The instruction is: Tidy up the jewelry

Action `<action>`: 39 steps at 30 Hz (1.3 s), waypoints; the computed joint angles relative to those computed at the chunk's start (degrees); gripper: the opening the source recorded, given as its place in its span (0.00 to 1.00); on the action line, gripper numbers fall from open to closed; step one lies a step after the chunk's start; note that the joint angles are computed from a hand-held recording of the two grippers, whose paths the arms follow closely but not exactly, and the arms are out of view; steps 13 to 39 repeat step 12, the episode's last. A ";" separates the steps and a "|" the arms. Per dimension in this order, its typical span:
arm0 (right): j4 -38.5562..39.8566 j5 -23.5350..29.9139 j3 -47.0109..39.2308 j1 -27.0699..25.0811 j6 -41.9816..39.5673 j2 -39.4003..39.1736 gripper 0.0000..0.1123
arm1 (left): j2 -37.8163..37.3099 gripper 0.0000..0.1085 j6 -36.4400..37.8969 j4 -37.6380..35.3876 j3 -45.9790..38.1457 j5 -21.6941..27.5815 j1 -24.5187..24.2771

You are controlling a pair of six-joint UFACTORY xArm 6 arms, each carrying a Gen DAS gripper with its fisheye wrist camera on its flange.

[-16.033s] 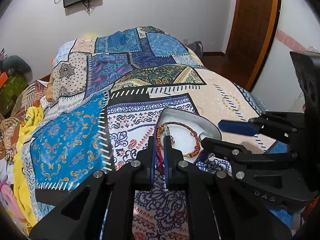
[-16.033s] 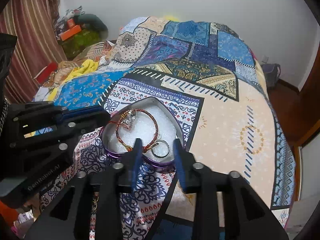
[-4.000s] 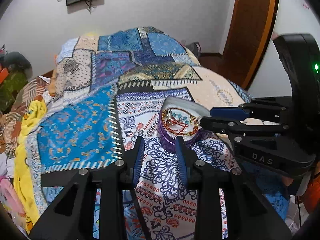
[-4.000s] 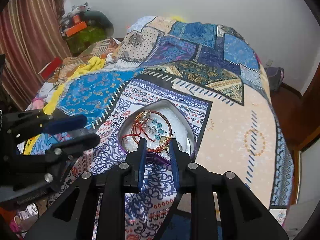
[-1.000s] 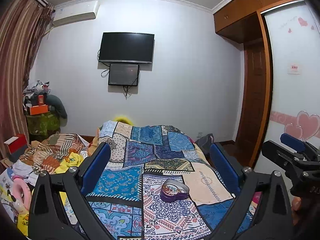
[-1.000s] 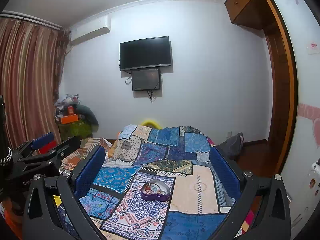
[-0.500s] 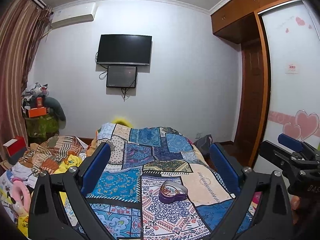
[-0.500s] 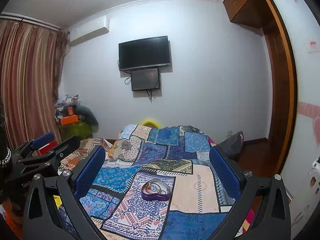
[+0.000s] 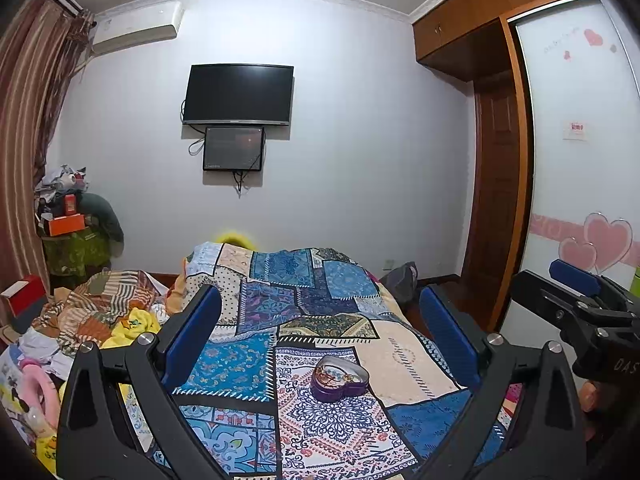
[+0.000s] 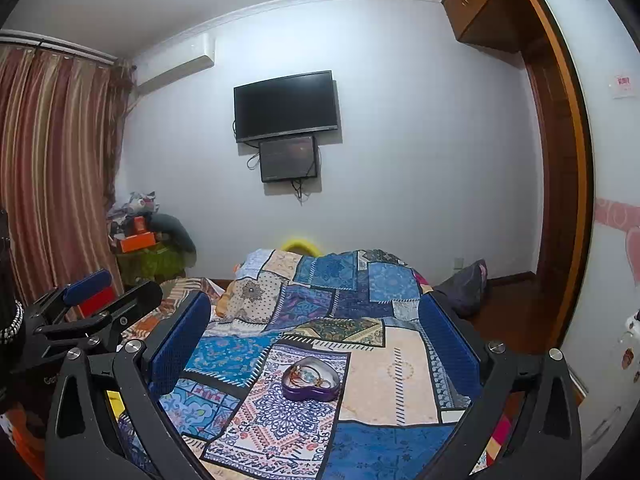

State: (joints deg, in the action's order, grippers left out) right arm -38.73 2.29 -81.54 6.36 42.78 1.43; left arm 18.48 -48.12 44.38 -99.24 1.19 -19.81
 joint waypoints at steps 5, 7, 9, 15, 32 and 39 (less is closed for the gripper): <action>0.63 0.42 -0.26 0.12 -0.31 0.40 0.92 | 0.46 0.92 0.24 -0.26 -0.65 0.74 -0.21; 1.21 0.35 -0.07 0.08 -0.69 0.40 0.92 | 0.73 0.92 -0.53 0.64 -1.08 1.12 -0.23; 1.70 0.42 -0.19 0.10 -1.08 0.59 0.92 | 1.34 0.92 0.21 -0.22 -1.84 1.56 -0.41; 2.37 0.70 -0.38 0.15 -1.61 0.96 0.92 | 2.10 0.92 2.20 -2.45 -2.51 2.04 -0.54; 2.37 0.70 -0.38 0.15 -1.61 0.96 0.92 | 2.10 0.92 2.20 -2.45 -2.51 2.04 -0.54; 2.37 0.70 -0.38 0.15 -1.61 0.96 0.92 | 2.10 0.92 2.20 -2.45 -2.51 2.04 -0.54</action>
